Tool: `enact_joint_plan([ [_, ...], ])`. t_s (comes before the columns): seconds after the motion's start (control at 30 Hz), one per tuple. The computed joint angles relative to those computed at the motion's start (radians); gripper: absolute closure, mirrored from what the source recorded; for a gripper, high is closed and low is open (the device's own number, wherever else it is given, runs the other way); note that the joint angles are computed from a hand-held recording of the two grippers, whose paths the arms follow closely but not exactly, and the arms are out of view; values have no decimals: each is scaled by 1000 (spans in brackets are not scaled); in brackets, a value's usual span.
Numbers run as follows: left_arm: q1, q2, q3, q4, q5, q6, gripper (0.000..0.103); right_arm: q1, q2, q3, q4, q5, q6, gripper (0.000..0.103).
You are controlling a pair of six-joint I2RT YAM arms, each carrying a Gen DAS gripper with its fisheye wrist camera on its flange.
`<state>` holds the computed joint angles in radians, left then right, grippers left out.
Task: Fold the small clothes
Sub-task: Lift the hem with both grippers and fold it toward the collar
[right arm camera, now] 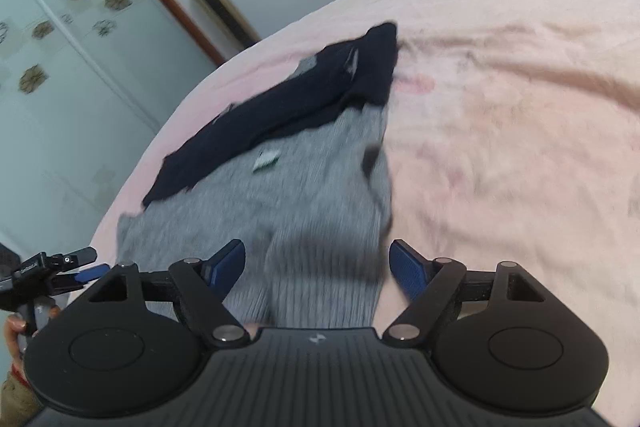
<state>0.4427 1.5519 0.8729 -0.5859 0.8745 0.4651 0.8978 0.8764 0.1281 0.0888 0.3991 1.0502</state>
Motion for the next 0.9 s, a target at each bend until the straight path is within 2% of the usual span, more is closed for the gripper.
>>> enact_joint_plan([
  [0.07,41,48,20,-111,25,84,18,27,18,-34,60,-17,9,23],
  [0.13,68,112,44,-189,51,149,21,71,71,-42,120,22,-6,23],
  [0.27,50,148,31,-188,95,165,22,72,187,-19,228,-7,-53,25],
  [0.33,25,103,-27,-122,94,151,21,99,285,38,224,39,-77,43],
  [0.37,13,92,-43,-108,94,152,21,112,319,70,197,66,-88,48],
  [0.43,-2,54,-101,-43,103,117,21,127,363,113,154,107,-85,70],
  [0.47,-4,35,-126,-21,103,114,21,123,373,117,151,111,-79,73],
  [0.5,-15,12,-150,10,97,97,29,117,366,109,150,109,-73,82],
  [0.53,-22,3,-161,25,88,85,60,114,349,103,137,108,-65,89],
  [0.57,-34,20,-150,6,76,87,82,114,330,95,126,109,-58,90],
  [0.6,-39,70,-114,-49,64,99,93,122,306,88,115,114,-50,91],
  [0.63,-33,85,-112,-51,71,82,93,128,284,83,103,118,-51,91],
  [0.7,-7,38,-135,-54,90,116,94,166,215,86,37,150,-38,91],
  [0.77,35,-46,-145,-120,118,203,94,215,116,89,-40,187,-26,91],
  [0.9,185,-118,-54,-480,221,534,94,386,-70,145,-260,335,5,91],
])
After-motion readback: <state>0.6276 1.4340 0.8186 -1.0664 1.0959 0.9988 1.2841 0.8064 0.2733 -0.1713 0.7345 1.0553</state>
